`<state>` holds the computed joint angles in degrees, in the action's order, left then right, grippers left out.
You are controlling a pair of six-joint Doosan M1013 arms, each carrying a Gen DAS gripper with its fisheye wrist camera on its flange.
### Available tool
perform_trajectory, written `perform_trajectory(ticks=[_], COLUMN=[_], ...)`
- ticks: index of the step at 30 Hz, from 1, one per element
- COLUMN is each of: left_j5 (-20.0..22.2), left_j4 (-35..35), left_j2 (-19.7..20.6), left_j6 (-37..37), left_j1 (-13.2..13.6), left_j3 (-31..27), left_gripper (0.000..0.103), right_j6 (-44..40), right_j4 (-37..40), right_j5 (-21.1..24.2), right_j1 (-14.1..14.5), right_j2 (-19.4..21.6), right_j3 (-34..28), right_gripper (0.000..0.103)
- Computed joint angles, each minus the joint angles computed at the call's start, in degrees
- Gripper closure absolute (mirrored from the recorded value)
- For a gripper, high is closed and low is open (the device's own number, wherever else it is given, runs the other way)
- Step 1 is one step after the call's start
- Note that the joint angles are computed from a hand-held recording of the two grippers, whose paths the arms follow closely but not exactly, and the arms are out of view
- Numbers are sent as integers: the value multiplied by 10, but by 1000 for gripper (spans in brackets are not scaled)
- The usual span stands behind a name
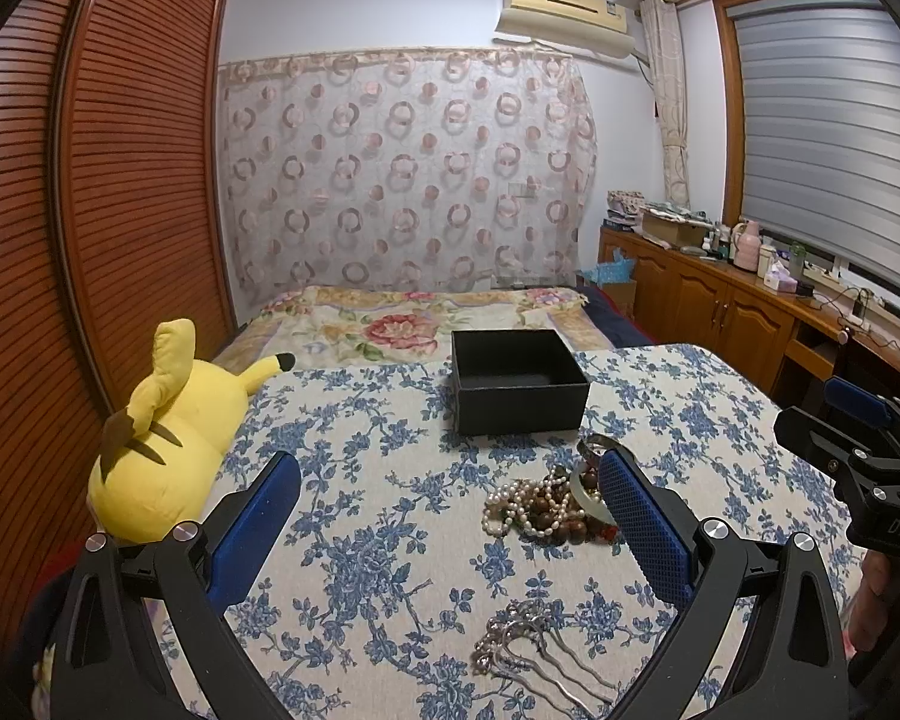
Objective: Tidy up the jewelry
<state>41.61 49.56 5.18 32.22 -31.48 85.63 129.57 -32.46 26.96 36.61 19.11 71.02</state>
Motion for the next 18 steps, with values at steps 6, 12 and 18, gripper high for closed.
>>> perform_trajectory(ticks=[6,12,18], left_j5=[2,-7,-22], left_j4=[-9,-51,-126], left_j2=[1,0,1], left_j6=[4,30,91], left_j1=[0,7,27], left_j3=[-2,12,26], left_gripper=[7,7,7], right_j6=[-11,-52,-107], right_j4=[11,49,98], right_j5=[5,2,4], right_j1=[2,-2,-5], right_j2=[2,5,7], right_j3=[-3,4,9], right_gripper=[2,2,3])
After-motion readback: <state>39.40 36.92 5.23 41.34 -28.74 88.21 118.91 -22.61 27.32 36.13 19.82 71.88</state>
